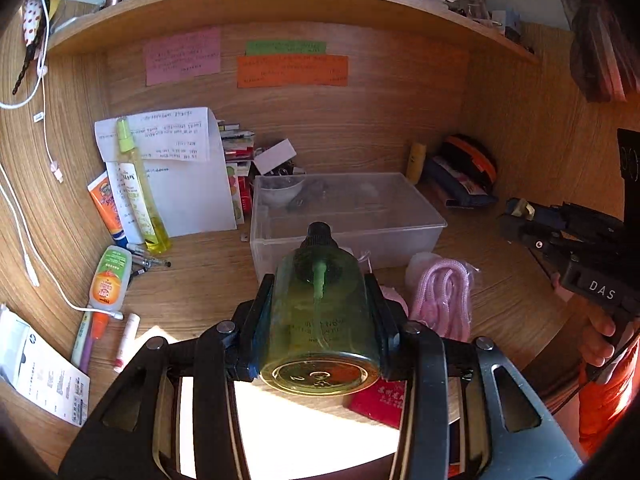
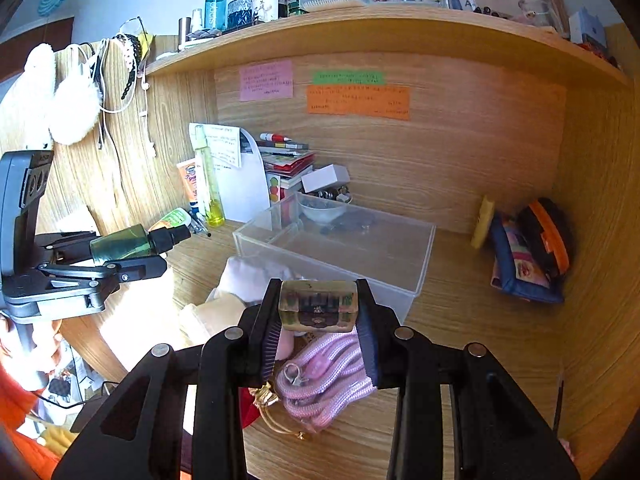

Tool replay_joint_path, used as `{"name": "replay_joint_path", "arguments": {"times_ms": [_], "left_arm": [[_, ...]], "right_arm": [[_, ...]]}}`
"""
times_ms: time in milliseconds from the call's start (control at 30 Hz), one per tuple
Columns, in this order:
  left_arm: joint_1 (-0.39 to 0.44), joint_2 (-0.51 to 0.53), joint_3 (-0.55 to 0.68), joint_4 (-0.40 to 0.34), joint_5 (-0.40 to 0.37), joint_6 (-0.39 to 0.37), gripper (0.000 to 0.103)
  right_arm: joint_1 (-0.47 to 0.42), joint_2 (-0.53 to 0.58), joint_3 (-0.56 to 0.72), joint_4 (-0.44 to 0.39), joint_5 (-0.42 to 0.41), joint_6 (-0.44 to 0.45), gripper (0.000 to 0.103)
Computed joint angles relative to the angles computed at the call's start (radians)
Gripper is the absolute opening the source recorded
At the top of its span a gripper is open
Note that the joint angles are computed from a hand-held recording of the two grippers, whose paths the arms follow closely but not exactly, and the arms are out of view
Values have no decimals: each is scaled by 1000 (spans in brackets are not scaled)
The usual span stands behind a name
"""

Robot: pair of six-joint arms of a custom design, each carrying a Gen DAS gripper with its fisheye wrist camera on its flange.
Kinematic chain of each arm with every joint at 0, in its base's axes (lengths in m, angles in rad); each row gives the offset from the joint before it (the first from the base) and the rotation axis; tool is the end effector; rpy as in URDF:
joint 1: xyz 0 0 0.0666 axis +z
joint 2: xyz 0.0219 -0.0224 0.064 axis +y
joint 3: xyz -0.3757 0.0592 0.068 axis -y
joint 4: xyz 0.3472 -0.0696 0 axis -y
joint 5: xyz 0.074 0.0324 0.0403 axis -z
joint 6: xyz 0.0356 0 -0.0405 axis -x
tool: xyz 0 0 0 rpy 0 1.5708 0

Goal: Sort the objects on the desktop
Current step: 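Close the left gripper on the green bottle while the right gripper grasps the clear card, then lift both held items and carry them over the clear plastic box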

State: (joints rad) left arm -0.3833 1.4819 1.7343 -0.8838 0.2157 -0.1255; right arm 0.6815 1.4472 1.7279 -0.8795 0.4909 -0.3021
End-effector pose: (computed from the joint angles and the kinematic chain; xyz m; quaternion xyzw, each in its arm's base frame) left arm 0.4423 -0.1870 0.5332 0.2703 0.8457 -0.1530 0.4339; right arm 0.3709 0.2787 0.5484 -0.0503 0.8637 0.0246 0.5008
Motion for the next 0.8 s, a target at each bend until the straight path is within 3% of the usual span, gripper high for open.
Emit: {"name": "replay_joint_path", "arguments": {"times_ms": [100, 233, 367, 600, 733, 800], "left_arm": [[-2, 45, 87, -39, 4, -8, 41], [5, 146, 279, -158, 55, 4, 41], [-8, 226, 442, -194, 20, 5, 41], [-23, 440, 851, -372, 15, 14, 41], [-39, 547, 996, -443, -28, -15, 41], [-44, 636, 1133, -536, -34, -33, 41]], "right_arm": [[-23, 31, 63, -17, -4, 29, 31], [-67, 84, 176, -54, -55, 63, 31], [-110, 139, 294, -89, -119, 91, 31], [-184, 263, 537, -168, -193, 109, 31], [-221, 317, 594, -206, -221, 100, 31], [-234, 333, 578, -211, -236, 88, 31]]}}
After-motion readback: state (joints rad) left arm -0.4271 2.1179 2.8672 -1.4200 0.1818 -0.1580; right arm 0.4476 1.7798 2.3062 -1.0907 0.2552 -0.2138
